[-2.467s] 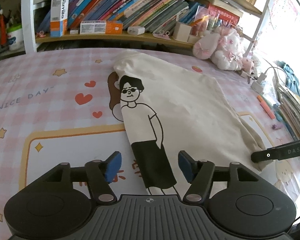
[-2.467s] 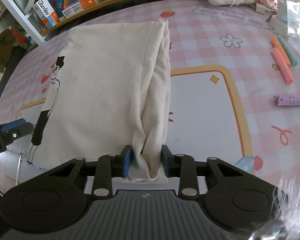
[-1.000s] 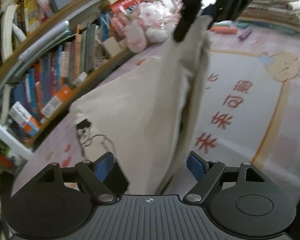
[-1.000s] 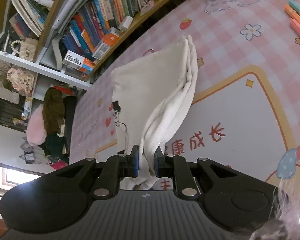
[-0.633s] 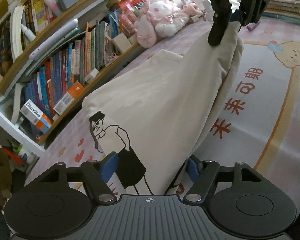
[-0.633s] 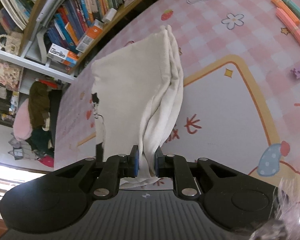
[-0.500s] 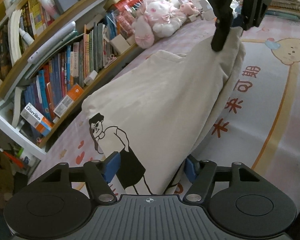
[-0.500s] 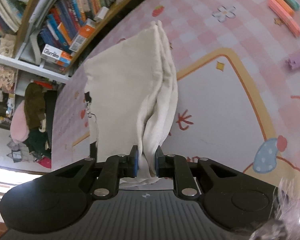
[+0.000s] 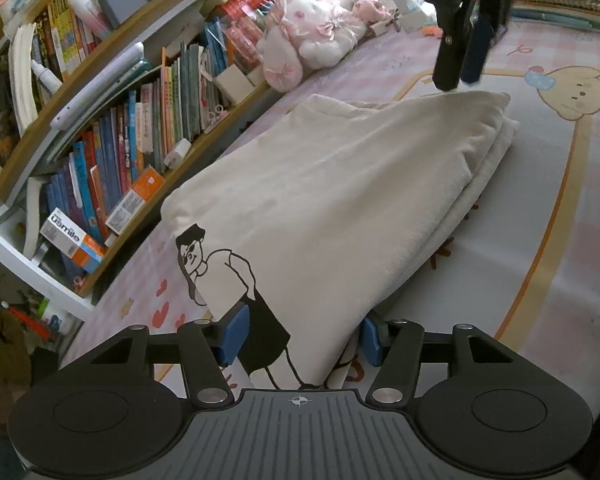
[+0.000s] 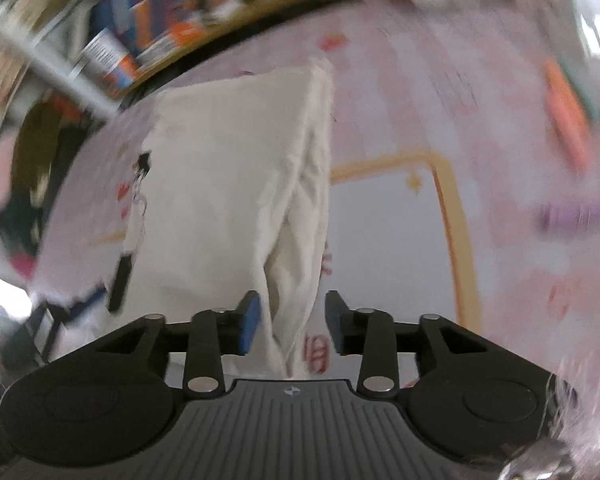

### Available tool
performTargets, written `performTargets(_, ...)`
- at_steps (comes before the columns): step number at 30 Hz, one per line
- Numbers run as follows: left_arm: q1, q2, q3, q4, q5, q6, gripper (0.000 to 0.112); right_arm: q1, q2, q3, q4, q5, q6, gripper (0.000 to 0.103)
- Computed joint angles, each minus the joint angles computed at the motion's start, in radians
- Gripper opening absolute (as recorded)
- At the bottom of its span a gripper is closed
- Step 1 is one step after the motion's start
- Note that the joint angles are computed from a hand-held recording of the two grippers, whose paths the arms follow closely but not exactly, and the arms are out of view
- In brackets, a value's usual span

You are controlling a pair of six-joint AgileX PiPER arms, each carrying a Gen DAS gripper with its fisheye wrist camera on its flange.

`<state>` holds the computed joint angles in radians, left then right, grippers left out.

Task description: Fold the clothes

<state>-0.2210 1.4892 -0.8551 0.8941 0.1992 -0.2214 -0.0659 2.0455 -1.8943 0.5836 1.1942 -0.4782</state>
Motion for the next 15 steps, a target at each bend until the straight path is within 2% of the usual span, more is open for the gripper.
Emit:
performTargets(2,-0.004,0.003,-0.006,-0.019,0.011,0.002,0.058,0.022,-0.039,0.036,-0.024,-0.042,-0.156,0.051)
performTargets(5,-0.003,0.007,-0.027,-0.123,0.033,0.07,0.058,0.053,-0.099,0.117,-0.025,-0.092,-0.42,0.06)
performTargets(11,-0.004,0.011,-0.065,-0.184,0.066,0.066,0.059,0.12,-0.173,0.259,0.016,-0.139,-0.813,0.066)
performTargets(15,0.006,0.02,-0.11,-0.312,0.092,0.124,0.059,0.172,-0.187,0.324,0.034,-0.17,-0.917,0.067)
